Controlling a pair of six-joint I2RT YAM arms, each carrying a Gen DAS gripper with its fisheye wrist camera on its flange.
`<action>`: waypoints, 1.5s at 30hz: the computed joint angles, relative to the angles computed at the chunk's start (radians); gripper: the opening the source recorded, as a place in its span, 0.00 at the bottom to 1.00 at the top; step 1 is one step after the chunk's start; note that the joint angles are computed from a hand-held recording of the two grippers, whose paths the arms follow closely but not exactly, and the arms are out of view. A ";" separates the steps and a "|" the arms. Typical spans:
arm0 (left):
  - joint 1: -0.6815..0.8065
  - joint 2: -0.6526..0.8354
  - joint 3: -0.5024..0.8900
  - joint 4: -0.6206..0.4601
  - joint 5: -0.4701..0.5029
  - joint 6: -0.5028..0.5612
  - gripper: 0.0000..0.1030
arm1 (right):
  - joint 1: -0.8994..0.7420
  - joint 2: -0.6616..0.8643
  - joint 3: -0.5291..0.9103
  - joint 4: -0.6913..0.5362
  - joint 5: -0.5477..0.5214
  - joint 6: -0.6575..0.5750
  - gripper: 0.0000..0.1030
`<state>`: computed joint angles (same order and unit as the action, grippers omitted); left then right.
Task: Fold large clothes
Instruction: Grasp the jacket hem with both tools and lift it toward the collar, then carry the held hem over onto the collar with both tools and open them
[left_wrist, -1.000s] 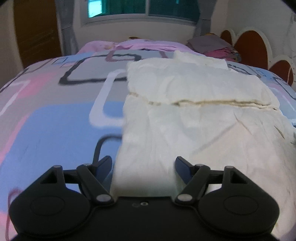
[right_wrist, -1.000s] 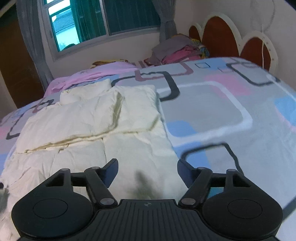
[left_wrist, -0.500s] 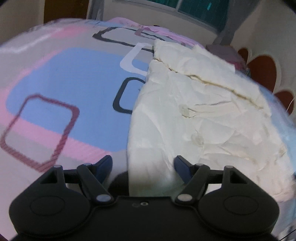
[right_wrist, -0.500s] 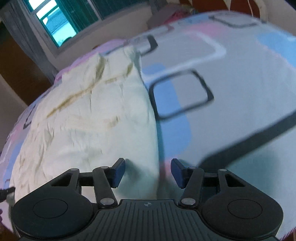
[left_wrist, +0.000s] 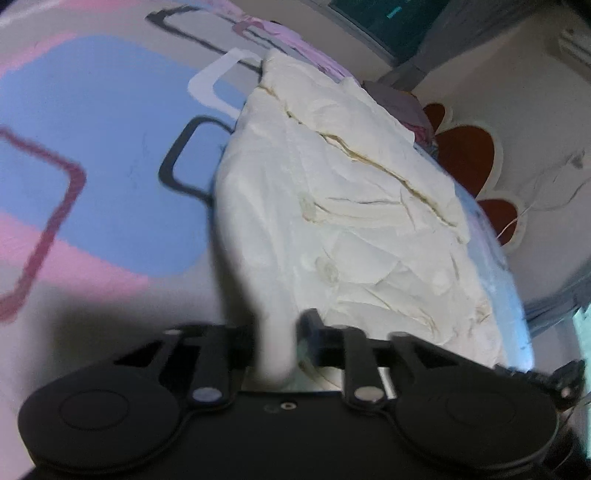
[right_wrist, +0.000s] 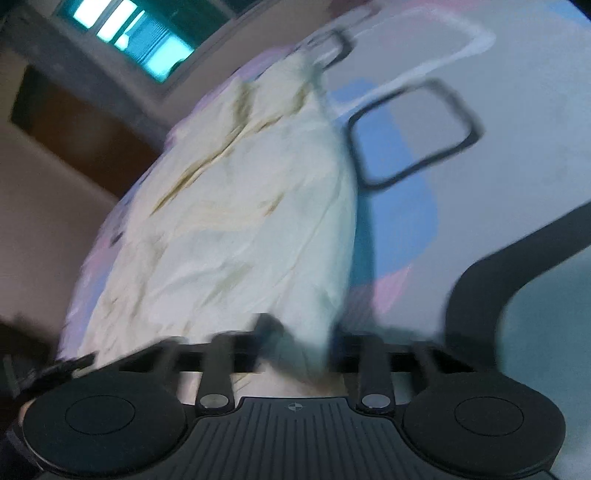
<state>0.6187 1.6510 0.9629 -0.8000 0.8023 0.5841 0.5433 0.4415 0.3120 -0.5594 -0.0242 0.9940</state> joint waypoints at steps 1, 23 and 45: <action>0.006 0.001 -0.011 0.019 0.004 -0.005 0.21 | -0.002 -0.018 -0.008 0.000 -0.002 0.006 0.27; 0.062 -0.155 -0.045 0.258 0.310 -0.411 0.04 | -0.440 -0.108 0.115 0.040 -0.348 -0.148 0.07; -0.406 0.544 0.964 0.604 0.031 -1.060 0.05 | -0.718 1.201 0.966 0.582 -0.523 0.022 0.07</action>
